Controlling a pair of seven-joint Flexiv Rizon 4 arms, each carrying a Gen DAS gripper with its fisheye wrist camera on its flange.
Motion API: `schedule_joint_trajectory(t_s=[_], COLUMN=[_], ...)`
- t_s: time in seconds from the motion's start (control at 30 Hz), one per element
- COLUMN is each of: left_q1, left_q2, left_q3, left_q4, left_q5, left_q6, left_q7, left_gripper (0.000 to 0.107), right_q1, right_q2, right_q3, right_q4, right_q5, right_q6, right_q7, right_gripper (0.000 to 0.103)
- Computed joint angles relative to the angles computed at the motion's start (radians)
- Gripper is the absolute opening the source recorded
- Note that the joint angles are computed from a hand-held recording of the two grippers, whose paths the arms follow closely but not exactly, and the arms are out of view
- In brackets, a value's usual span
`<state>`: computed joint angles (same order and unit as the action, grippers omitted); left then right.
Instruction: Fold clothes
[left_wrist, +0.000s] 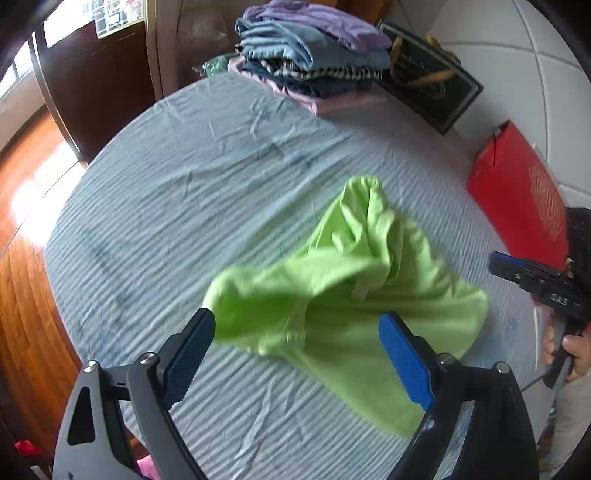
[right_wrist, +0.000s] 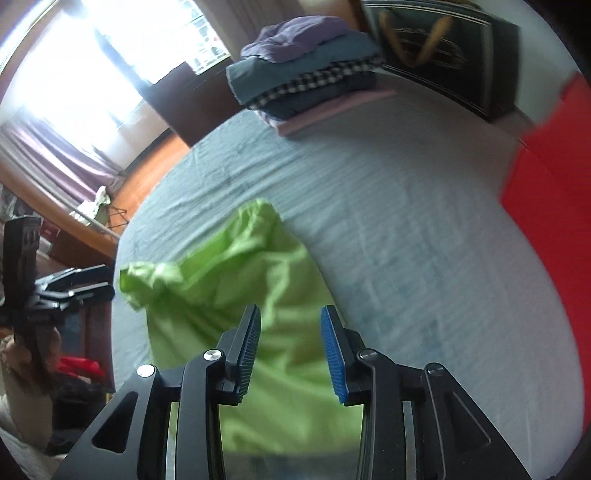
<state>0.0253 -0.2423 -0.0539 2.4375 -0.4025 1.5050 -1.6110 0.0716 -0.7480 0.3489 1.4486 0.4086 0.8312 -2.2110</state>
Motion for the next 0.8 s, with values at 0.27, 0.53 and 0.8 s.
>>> schedule_joint_trajectory(t_s=[0.27, 0.53, 0.8], left_q1=[-0.131, -0.008, 0.260], left_q2=[-0.009, -0.054, -0.157], left_q3=[0.158, 0.094, -0.186], left_q4=[-0.027, -0.078, -0.068], left_q5=[0.240, 0.330, 0.106], left_q6=[-0.075, -0.073, -0.037], left_q7=[-0.128, 0.111, 0.559], left_gripper=[0.091, 0.091, 0.062], right_q1=[-0.039, 0.010, 0.292], right_q2=[0.143, 0.216, 0.191], right_q3=[-0.038, 0.013, -0.067], right_q4=[0.291, 0.511, 0.642], right_q5=[0.065, 0.144, 0.095], right_q6=[0.133, 0.390, 0.675], right_q7=[0.116, 0.330, 0.756], right_gripper=[0.036, 0.072, 0.084])
